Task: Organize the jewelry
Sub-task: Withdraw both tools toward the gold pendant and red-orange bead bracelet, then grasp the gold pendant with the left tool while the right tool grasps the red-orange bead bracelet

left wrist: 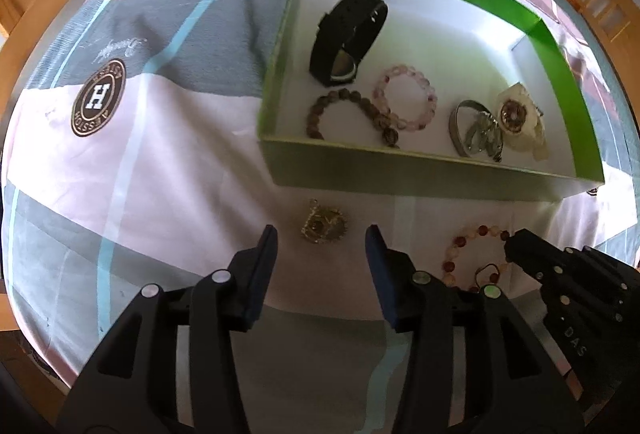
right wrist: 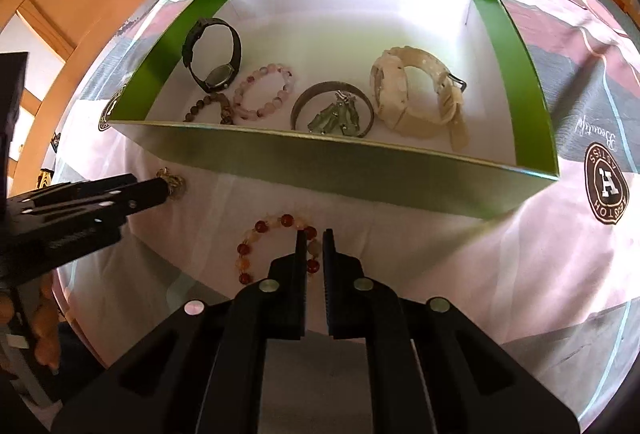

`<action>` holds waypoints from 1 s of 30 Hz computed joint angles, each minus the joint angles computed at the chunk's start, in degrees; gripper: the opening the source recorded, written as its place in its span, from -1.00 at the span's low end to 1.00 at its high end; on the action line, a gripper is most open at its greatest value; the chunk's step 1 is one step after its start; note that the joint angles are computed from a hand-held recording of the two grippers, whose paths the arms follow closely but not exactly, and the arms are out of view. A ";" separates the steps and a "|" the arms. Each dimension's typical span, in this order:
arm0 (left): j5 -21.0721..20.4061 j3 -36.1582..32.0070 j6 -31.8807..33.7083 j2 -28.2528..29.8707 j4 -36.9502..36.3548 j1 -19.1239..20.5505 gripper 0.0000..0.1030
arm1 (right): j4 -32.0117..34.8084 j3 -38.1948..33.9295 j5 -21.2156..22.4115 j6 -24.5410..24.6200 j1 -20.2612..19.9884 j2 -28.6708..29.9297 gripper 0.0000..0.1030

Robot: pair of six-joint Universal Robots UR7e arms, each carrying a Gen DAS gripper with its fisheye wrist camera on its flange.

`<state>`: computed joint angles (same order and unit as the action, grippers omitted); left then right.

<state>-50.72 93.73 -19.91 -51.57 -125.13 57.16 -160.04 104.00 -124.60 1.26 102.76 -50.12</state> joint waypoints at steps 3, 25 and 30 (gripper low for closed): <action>-0.50 -0.45 0.05 0.48 0.06 0.39 -0.10 | 0.39 0.27 -0.07 0.69 -0.14 -0.24 -0.86; -11.71 2.05 2.95 -4.11 0.05 0.02 0.14 | -0.38 1.66 0.95 1.27 -0.83 -2.58 -0.86; -9.34 1.51 0.66 -3.51 1.04 0.55 0.03 | -0.01 1.61 0.90 1.82 -1.17 -2.62 -0.86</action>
<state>-60.06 95.24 -19.25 -55.08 -124.09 57.70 -160.04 105.61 -123.71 3.09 101.59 -52.74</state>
